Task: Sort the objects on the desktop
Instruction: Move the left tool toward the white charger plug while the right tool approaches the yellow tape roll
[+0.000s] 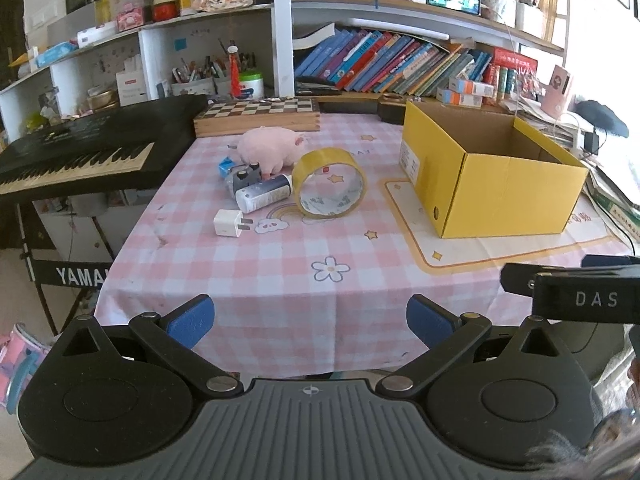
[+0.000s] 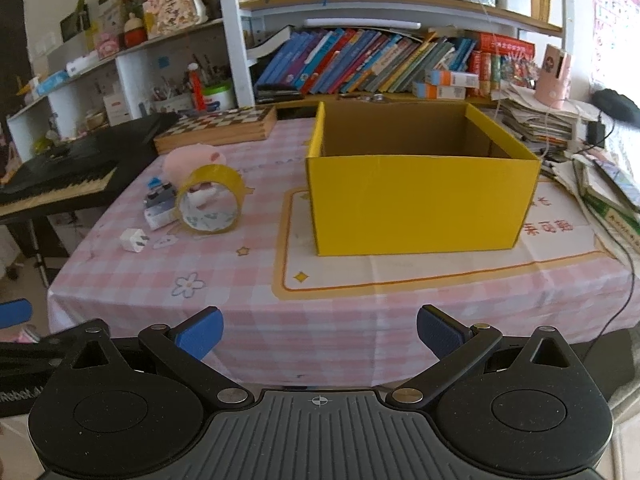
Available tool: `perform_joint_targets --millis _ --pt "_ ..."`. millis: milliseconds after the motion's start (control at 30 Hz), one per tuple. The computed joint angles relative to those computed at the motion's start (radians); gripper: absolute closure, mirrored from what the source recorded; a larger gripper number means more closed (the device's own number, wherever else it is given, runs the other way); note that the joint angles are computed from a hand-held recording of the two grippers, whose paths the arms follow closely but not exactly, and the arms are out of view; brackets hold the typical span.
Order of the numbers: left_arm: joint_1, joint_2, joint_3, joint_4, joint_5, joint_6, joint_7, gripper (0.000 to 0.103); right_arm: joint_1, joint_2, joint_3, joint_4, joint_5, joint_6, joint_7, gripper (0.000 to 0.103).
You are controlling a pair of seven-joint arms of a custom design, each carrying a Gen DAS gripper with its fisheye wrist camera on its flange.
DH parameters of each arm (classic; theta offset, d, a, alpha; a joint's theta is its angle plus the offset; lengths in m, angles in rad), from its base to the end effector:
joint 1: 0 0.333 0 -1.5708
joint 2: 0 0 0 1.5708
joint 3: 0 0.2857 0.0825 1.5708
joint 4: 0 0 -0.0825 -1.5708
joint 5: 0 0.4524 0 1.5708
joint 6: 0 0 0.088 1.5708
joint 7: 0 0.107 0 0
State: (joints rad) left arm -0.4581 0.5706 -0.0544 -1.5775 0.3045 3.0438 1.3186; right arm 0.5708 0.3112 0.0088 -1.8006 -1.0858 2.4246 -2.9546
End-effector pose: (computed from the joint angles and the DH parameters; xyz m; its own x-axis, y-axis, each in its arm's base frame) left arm 0.6760 -0.3985 0.3512 -0.4902 -0.8711 -0.0287 -0.5306 0.3244 -0.7831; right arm 0.5995 0.3879 0.3445 -0.3719 -0.9222 -0.1060 -0.5785 0.3195 -0.7505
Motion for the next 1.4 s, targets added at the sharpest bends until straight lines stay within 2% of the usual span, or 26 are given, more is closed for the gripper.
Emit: perform_joint_targets --millis 267,533,767,867,967,1133,1200,1400 --pt "-0.017 -0.011 0.04 -0.01 0.023 -0.007 -0.049 0.0 0.0 0.049 -0.014 0.056 -0.02 0.085 -0.035 0.0" --pt "-0.073 -0.027 0.147 -0.023 0.112 -0.028 -0.224 0.0 0.015 0.141 -0.047 0.165 0.032 0.181 -0.149 0.0" --pt "-0.068 -0.027 0.171 -0.021 0.197 -0.04 -0.35 0.0 0.046 0.225 -0.091 0.259 0.098 0.244 -0.256 0.0" --pt "-0.084 -0.007 0.2 0.007 0.254 -0.046 -0.403 0.0 0.061 0.262 -0.113 0.303 0.122 0.253 -0.293 0.0" --pt "-0.074 0.026 0.206 0.053 0.29 -0.033 -0.425 0.0 0.079 0.309 -0.145 0.36 0.13 0.269 -0.307 0.0" --pt "-0.003 0.114 0.14 0.182 0.251 -0.047 -0.339 0.0 0.118 0.408 -0.216 0.485 0.106 0.275 -0.282 0.0" --pt "0.052 0.174 0.073 0.266 0.197 -0.063 -0.25 0.0 0.11 0.452 -0.22 0.544 0.134 0.267 -0.303 0.0" --pt "0.115 0.362 -0.037 0.533 0.051 -0.138 -0.034 0.0 0.103 0.563 -0.252 0.693 0.225 0.223 -0.332 0.0"
